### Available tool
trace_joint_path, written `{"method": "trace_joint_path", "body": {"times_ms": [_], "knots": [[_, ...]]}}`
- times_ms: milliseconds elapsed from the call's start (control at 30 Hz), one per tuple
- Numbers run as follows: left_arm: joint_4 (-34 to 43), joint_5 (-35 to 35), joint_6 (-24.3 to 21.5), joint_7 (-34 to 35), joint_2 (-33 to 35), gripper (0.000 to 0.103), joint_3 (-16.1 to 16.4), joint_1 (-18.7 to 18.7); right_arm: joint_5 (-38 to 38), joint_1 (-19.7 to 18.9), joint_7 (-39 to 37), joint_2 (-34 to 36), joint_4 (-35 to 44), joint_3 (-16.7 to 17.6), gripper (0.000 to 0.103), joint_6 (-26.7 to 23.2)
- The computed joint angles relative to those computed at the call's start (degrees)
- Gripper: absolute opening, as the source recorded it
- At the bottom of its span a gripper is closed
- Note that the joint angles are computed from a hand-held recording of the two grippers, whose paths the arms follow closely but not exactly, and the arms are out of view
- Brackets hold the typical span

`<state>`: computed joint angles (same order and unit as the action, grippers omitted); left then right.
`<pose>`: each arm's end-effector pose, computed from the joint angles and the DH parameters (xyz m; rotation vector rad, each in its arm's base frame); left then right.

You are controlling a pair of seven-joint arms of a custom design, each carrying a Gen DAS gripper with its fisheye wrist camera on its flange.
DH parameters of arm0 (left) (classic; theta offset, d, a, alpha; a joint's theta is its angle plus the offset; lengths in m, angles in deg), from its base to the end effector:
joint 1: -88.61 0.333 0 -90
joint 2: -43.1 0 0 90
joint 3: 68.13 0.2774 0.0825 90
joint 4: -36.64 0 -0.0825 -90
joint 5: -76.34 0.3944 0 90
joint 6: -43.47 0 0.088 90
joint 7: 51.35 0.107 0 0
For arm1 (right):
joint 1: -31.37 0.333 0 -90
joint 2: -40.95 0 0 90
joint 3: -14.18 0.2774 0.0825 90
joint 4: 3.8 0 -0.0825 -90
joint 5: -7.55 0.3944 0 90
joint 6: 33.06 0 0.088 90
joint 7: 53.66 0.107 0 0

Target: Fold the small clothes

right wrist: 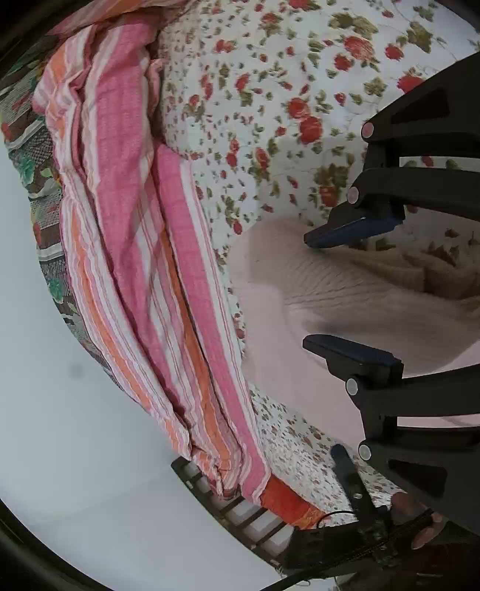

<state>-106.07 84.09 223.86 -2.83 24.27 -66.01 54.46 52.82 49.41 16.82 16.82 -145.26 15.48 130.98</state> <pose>0.4174 -0.2743 0.4845 -1.8793 1.8171 -1.3769 0.4665 0.1227 0.4886 -1.5900 1.5823 -0.2275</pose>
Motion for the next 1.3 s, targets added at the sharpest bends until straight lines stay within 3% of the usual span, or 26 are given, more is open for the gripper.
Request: {"method": "trace_joint_path", "body": {"times_ms": [67, 133, 200, 300, 367, 400, 500, 567, 700, 800, 933, 1000, 1067, 1133, 1233, 1267, 1300], "knots": [[-2.2, -0.1, -0.3, 0.9, -2.2, 0.064, 0.4, -1.6, 1.9, 1.0, -0.9, -0.2, -0.5, -1.1, 0.049, -0.5], [-5.3, 1.5, -1.2, -0.7, -5.8, 0.064, -2.9, 0.0, 3.1, 1.5, -2.4, -0.6, -0.3, -2.0, 0.049, -2.3], [-7.5, 3.1, -1.5, -1.0, -8.7, 0.064, -3.9, -0.4, 3.1, 1.1, -3.2, -1.4, -1.0, -1.3, 0.049, -1.2], [-7.9, 7.5, -6.5, -3.6, -11.3, 0.062, -10.3, 3.5, 5.0, 1.8, -4.4, -2.1, -1.4, -2.4, 0.049, -1.8], [-6.3, 11.7, -10.4, -8.0, -11.4, 0.042, -16.6, 8.9, 6.8, 2.3, -5.9, -2.6, -1.7, -3.1, 0.049, -1.9], [-5.3, 13.2, -11.8, -10.1, -10.9, 0.041, -18.3, 10.3, 7.5, 2.5, -6.5, -2.9, -1.9, -3.2, 0.049, -2.0], [-2.2, 14.6, -13.9, -10.9, -8.2, 0.031, -17.8, 9.8, 8.3, 2.5, -7.6, -3.1, -1.8, -3.1, 0.049, -2.5], [-0.2, 17.1, -16.4, -12.3, -7.0, 0.017, -19.4, 11.1, 8.2, 2.1, -7.7, -3.0, -1.6, -2.6, 0.049, -2.3], [-3.1, 20.7, -16.4, -17.7, -11.8, 0.009, -20.4, 12.9, 7.6, 1.7, -7.3, -2.9, -1.6, -2.1, 0.049, -2.5], [-6.7, 18.8, -17.3, -18.2, -14.5, 0.009, -17.0, 10.5, 8.0, 2.1, -8.1, -3.0, -1.4, -2.4, 0.049, -3.0], [-9.8, 15.8, -13.8, -17.6, -14.9, 0.014, -13.9, 8.0, 7.9, 2.1, -8.1, -2.6, -0.9, -1.7, 0.049, -2.3], [-11.1, 14.0, -13.5, -16.3, -16.2, 0.024, -12.1, 6.0, 7.8, 2.1, -7.5, -1.8, -0.2, -1.4, 0.049, -1.6], [-12.4, 14.0, -14.7, -16.8, -18.6, 0.05, -13.0, 6.9, 6.3, 1.2, -5.5, -0.5, 0.8, -0.6, 0.049, -1.5], [-15.3, 14.4, -14.2, -18.1, -22.3, 0.062, -13.4, 8.0, 3.1, -0.5, -1.7, 1.1, 1.7, 0.9, 0.049, -1.8], [-16.6, 14.2, -13.0, -19.0, -24.0, 0.062, -12.1, 8.9, -0.3, -1.7, 3.0, 3.9, 3.6, 1.8, 0.049, -3.0], [-16.5, 13.9, -12.5, -18.8, -23.6, 0.062, -11.3, 9.1, -0.3, -1.3, 3.1, 4.8, 4.2, 1.6, 0.045, -2.8], [-16.0, 13.7, -11.6, -18.5, -22.8, 0.062, -10.3, 9.3, 1.5, 0.1, 0.6, 5.6, 4.9, 0.6, 0.029, -2.2]]}}
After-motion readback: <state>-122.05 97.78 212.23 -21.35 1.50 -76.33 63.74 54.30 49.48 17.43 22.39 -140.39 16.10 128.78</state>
